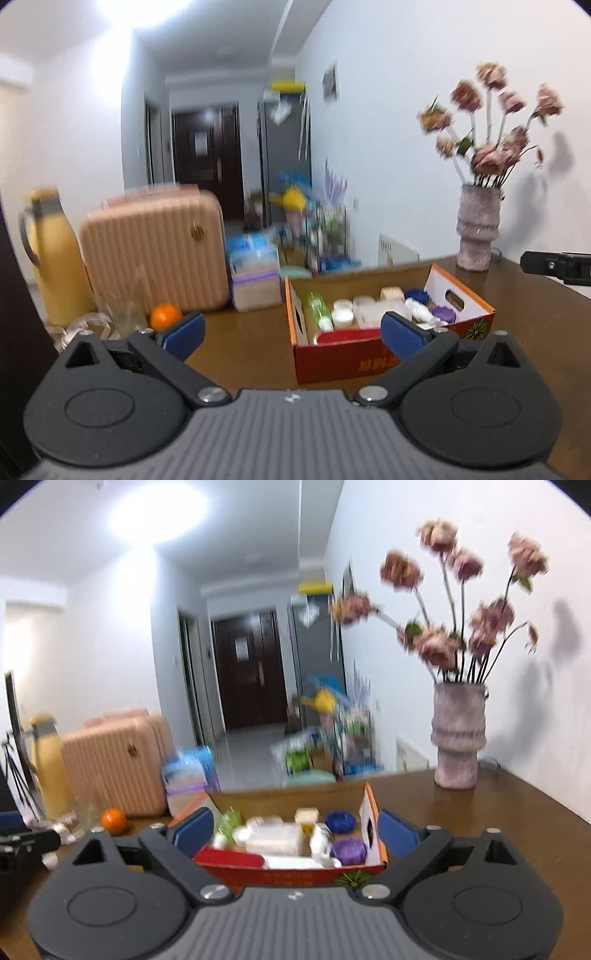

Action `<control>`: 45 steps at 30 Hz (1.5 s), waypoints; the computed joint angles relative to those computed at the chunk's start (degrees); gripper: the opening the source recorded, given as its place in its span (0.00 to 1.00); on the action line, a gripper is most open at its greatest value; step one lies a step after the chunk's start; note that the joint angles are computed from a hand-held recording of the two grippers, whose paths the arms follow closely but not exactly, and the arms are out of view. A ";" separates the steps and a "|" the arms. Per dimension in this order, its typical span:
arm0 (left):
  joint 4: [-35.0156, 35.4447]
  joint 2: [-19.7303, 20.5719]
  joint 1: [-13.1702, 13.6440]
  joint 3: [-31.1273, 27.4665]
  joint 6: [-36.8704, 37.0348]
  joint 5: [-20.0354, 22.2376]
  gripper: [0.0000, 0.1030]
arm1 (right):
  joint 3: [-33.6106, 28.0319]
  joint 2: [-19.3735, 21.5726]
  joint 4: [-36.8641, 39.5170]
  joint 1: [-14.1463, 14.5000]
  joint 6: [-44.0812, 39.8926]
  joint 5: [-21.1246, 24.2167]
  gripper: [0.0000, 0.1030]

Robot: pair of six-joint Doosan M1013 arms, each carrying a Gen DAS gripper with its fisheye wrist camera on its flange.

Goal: Organize rigid objects

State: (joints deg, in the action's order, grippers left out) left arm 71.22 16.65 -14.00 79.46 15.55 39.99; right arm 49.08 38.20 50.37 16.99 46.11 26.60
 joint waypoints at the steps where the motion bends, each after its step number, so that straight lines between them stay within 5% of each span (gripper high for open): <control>1: 4.60 -0.83 -0.72 1.88 -4.02 0.34 1.00 | 2.63 -1.11 4.94 -0.03 -4.18 -1.63 0.93; 6: 18.48 -4.25 -3.62 9.34 -19.00 3.05 1.00 | 12.44 -5.00 27.15 -0.46 -24.91 -4.57 0.94; 13: 25.74 -7.40 -8.31 16.20 -25.60 9.74 1.00 | 24.23 -10.84 48.43 -0.75 -50.53 -6.22 0.96; 24: 22.55 -12.03 -16.14 24.37 -30.75 19.28 1.00 | 41.58 -20.98 73.01 -0.68 -83.18 -2.05 1.00; 30: 23.49 -12.66 -19.48 26.83 -32.09 25.75 1.00 | 47.44 -24.70 74.62 -1.18 -85.34 -0.05 1.00; 36: 24.10 -13.39 -23.15 29.20 -30.63 25.99 1.00 | 53.79 -28.50 80.01 -1.92 -88.85 2.74 1.00; 45: 24.59 -13.19 -24.37 28.56 -31.56 24.63 1.00 | 58.13 -31.19 84.03 -2.24 -94.82 7.76 1.00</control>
State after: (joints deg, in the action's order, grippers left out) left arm 95.81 3.45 -38.37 108.03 -16.01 64.62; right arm 107.21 7.01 134.40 14.74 -48.71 34.37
